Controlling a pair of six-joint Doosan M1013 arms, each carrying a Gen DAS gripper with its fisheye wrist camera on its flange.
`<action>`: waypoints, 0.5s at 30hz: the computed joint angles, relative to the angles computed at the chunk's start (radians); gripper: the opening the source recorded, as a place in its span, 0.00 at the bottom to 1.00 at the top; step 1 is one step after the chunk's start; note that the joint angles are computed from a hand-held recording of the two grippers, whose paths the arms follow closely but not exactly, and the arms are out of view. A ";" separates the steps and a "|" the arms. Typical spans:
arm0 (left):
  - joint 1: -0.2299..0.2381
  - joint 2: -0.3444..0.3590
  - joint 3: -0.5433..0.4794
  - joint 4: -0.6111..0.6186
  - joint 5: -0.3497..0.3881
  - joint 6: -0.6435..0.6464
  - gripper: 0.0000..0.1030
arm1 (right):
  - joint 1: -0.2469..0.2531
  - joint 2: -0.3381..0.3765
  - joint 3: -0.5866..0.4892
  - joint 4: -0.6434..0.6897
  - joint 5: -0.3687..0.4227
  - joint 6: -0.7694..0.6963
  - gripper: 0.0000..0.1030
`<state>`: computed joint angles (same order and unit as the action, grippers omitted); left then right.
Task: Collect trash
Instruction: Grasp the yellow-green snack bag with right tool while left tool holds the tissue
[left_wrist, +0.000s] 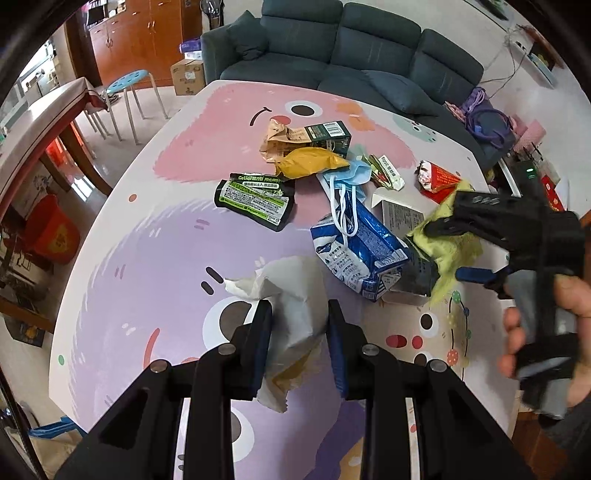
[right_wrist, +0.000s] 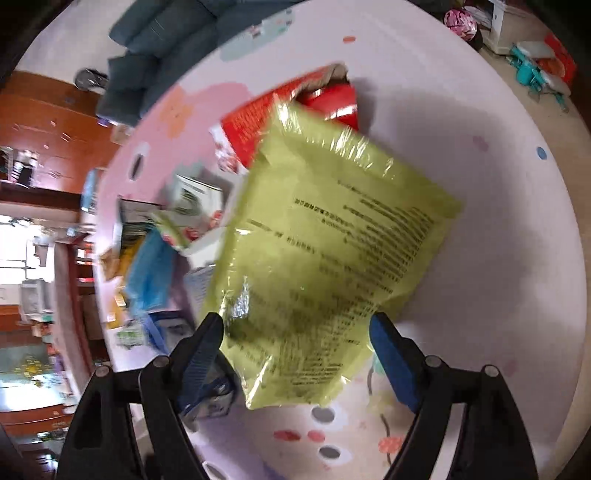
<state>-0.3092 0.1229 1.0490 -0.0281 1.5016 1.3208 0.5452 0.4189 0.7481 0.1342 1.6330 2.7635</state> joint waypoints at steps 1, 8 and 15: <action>0.000 0.000 -0.001 0.001 0.001 -0.001 0.27 | 0.005 0.013 -0.023 -0.018 0.018 -0.007 0.85; 0.000 0.003 -0.001 -0.008 0.009 -0.008 0.27 | 0.035 0.031 -0.059 -0.086 0.051 -0.042 0.52; -0.001 -0.002 0.012 -0.025 0.009 -0.002 0.27 | 0.023 -0.026 0.027 -0.023 -0.048 -0.028 0.09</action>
<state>-0.3102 0.1204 1.0613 -0.0535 1.5104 1.3188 0.5683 0.3926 0.7754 0.1116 1.5851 2.7353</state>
